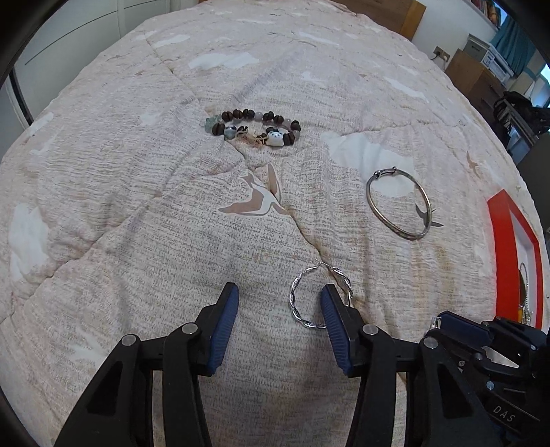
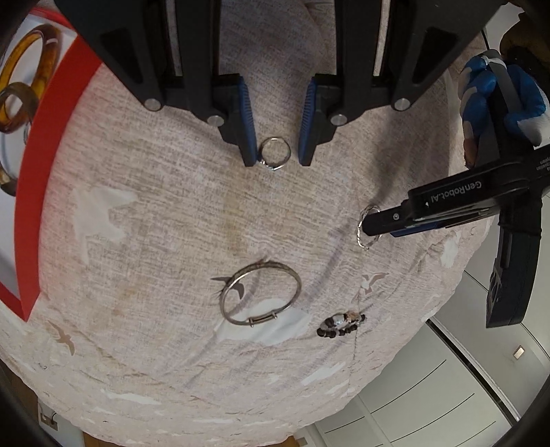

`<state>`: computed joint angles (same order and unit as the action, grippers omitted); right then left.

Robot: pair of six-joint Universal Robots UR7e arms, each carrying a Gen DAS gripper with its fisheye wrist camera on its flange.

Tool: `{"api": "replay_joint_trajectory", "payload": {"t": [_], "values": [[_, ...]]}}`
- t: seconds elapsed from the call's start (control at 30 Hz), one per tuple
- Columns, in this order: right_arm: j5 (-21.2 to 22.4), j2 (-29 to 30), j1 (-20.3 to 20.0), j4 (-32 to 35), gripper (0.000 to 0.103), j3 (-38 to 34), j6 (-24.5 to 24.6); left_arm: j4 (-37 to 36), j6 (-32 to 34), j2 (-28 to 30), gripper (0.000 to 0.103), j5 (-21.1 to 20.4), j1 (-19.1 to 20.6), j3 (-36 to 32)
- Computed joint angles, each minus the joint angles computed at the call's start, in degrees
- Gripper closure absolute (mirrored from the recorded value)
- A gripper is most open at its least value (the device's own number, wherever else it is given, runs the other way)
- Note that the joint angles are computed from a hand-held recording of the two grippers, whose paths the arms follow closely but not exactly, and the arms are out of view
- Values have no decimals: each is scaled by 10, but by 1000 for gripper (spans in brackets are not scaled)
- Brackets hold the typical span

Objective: Organize jewelry
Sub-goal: 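Grasp the twisted silver hoop with the left tool while the right tool grasps a small silver ring, then carry the twisted hoop and small ring over the red box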

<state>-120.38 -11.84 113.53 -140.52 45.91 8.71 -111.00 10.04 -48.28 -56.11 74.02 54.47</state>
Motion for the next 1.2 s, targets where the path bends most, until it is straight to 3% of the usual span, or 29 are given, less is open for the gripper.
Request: {"api": "replay_joint_trajectory", "payload": {"t": [0.37, 0.47, 0.63, 1.2], "values": [[-14, 22, -1, 19, 80, -30, -7, -14, 17, 8, 65, 14, 3, 8], [-19, 23, 1, 21, 85, -32, -14, -19, 25, 6, 76, 18, 1, 14], [-14, 6, 6, 7, 85, -3, -13, -12, 18, -1, 97, 25, -4, 18], [-40, -95, 54, -108, 85, 173, 6, -52, 1, -88, 98, 27, -34, 118]]}}
